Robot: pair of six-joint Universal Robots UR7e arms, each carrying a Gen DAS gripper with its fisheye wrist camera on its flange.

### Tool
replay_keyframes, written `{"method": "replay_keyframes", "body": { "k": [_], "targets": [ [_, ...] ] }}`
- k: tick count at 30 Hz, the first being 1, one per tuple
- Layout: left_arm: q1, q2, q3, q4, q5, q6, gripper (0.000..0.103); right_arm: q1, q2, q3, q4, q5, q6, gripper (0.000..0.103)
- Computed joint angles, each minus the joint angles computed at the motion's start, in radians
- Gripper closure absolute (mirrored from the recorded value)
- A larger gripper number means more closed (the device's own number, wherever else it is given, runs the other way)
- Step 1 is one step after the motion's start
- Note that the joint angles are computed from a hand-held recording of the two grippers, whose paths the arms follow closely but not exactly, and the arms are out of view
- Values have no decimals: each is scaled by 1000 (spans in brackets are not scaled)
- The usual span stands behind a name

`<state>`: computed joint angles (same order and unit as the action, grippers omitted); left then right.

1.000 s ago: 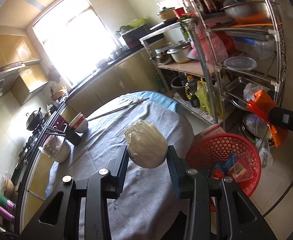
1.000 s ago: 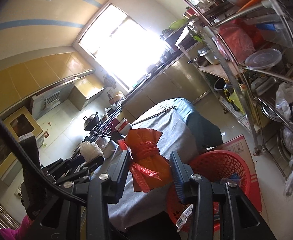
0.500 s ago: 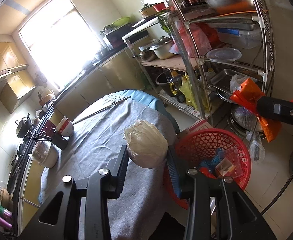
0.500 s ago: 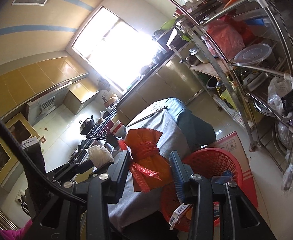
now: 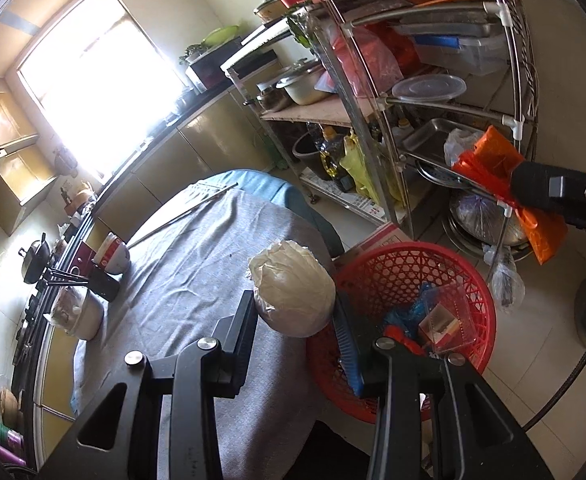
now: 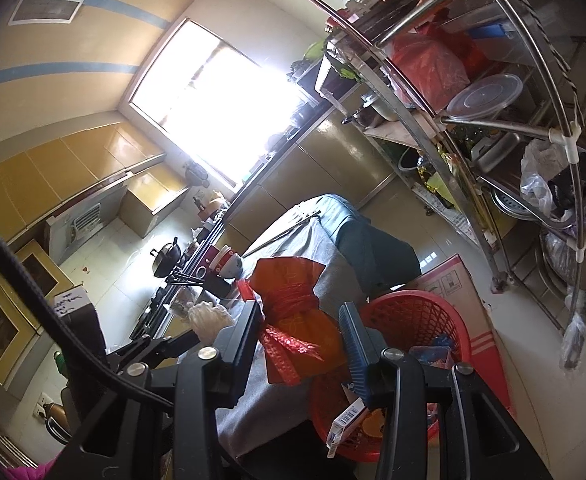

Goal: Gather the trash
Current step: 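Carry the tissue ball and orange bag over to the red basket, then open both tools over the red basket to drop the ball and bag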

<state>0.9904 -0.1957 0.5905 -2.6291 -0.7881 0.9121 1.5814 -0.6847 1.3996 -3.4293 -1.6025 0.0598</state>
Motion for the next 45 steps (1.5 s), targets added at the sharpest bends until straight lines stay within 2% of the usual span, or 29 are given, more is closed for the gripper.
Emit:
{"method": "replay_keyframes", "body": {
  "k": [32,37,45],
  "targets": [
    [14,82,-121,147,11,-30,63,-27,2,14,25,-7,63,59],
    [18,101,-165,201,10,-56,63,-30,13,-3,41,-16,67,59],
    [33,122,-241,345,-47,-115,62,-44,46,-59,92,-17,85,59]
  ]
}}
